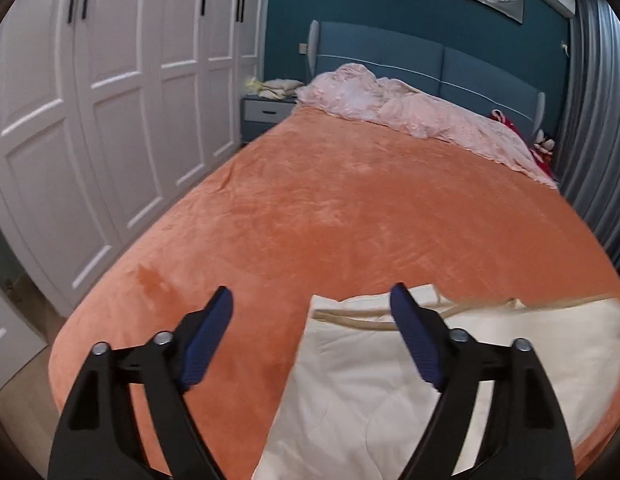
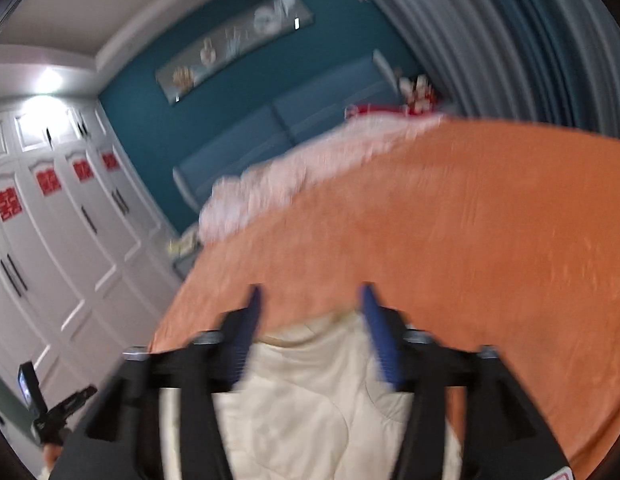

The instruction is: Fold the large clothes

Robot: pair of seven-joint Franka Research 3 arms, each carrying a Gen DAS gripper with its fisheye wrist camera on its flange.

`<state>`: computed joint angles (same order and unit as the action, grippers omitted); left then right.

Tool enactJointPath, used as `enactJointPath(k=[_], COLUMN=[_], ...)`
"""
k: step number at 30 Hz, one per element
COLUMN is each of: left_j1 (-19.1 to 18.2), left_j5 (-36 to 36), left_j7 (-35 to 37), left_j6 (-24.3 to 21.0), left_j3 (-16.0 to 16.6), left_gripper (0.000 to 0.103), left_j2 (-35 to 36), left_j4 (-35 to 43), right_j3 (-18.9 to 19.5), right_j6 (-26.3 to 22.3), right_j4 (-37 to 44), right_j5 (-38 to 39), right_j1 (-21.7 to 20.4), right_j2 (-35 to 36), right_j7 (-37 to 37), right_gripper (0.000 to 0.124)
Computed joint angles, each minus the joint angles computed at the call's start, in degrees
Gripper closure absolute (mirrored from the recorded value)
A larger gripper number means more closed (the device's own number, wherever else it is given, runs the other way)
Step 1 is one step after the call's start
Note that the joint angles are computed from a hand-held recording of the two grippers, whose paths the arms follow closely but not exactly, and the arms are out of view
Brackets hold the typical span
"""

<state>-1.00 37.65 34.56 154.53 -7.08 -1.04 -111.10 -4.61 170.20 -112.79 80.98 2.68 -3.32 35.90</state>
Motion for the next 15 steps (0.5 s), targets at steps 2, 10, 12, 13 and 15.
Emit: enactJointPath(k=[2, 10, 12, 13, 15], left_j1=[0.19, 1.41, 2.19, 2.55, 3.05], left_j5=[-3.83, -32.75, -39.34, -41.74, -45.02], left_j7=[2.6, 23.76, 28.27, 30.04, 32.53], left_j6=[1.54, 0.24, -1.75, -2.4, -3.41], left_j3=[0.38, -1.25, -2.18, -2.6, -3.15], left_gripper=[0.019, 0.019, 0.019, 0.019, 0.02], left_j2=[0.48, 8.01, 10.61, 11.7, 13.87], left_j4=[-0.12, 3.29, 5.14, 5.97, 7.58], right_j3=[0.06, 0.36, 0.48, 0.69, 0.87], right_j6=[0.58, -5.81, -8.43, -9.41, -11.87], right_j4=[0.51, 1.01, 3.06, 3.96, 6.34], right_j5=[0.19, -26.59, -31.84, -33.87, -38.41], right_j1=[0.03, -2.28, -2.99, -3.27, -3.76], right_j2=[0.31, 6.76, 9.82, 11.04, 13.99], right_j7=[-1.03, 20.78, 25.73, 27.47, 31.65], right_gripper=[0.061, 0.061, 0.061, 0.061, 0.061])
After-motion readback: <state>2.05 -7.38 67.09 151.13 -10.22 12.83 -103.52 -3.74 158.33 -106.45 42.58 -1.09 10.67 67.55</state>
